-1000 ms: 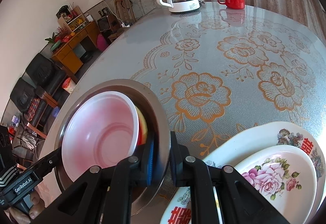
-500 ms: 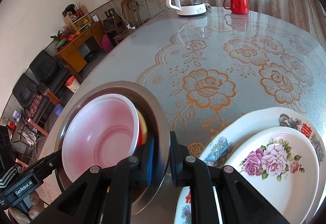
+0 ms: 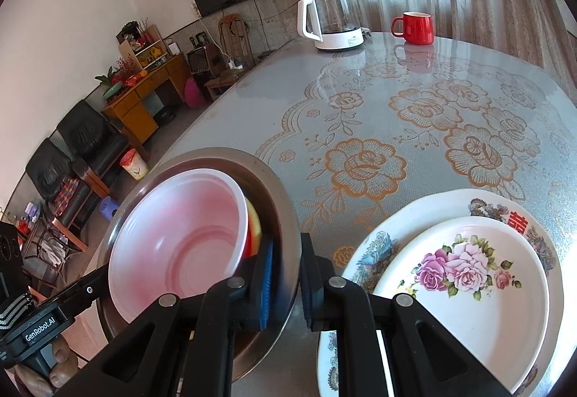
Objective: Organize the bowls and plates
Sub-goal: 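Lift the nested steel bowl with the left gripper over the plate stack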
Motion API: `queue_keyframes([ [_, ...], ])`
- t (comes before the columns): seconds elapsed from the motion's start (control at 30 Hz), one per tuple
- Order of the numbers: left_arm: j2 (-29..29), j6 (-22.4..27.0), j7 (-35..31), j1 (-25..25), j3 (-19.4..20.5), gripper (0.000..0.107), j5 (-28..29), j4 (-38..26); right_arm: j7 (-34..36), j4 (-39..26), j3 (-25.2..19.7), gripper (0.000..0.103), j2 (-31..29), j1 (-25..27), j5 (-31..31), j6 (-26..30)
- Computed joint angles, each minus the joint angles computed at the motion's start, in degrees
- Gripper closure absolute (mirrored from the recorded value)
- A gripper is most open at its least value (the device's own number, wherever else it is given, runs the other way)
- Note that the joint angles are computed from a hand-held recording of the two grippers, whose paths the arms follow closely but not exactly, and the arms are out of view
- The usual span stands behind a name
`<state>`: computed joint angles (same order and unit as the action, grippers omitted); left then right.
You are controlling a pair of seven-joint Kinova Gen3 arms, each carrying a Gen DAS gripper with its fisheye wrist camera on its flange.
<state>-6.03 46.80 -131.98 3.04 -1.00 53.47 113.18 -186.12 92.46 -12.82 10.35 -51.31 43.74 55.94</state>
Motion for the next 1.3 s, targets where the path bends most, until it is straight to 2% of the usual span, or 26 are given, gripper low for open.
queue_keyframes([
  [0.27,-1.3,0.9,-0.9,1.7,0.5,0.092,1.0,-1.4,-6.2,3.1,-2.0,0.09,-3.7,-0.9,3.5,2.8],
  [0.57,-0.6,0.7,1.0,5.5,3.4,0.092,0.2,-4.7,-12.1,5.4,-6.4,0.09,-7.7,-0.7,5.8,11.6],
  [0.9,2.8,-0.6,3.9,10.6,7.7,0.092,-2.2,-8.8,-19.3,9.3,-11.3,0.089,-12.4,0.7,4.0,20.9],
  [1.3,7.0,0.3,7.4,13.2,10.6,0.092,-6.4,-11.4,-23.4,12.3,-14.5,0.089,-14.7,3.2,-0.2,24.9],
])
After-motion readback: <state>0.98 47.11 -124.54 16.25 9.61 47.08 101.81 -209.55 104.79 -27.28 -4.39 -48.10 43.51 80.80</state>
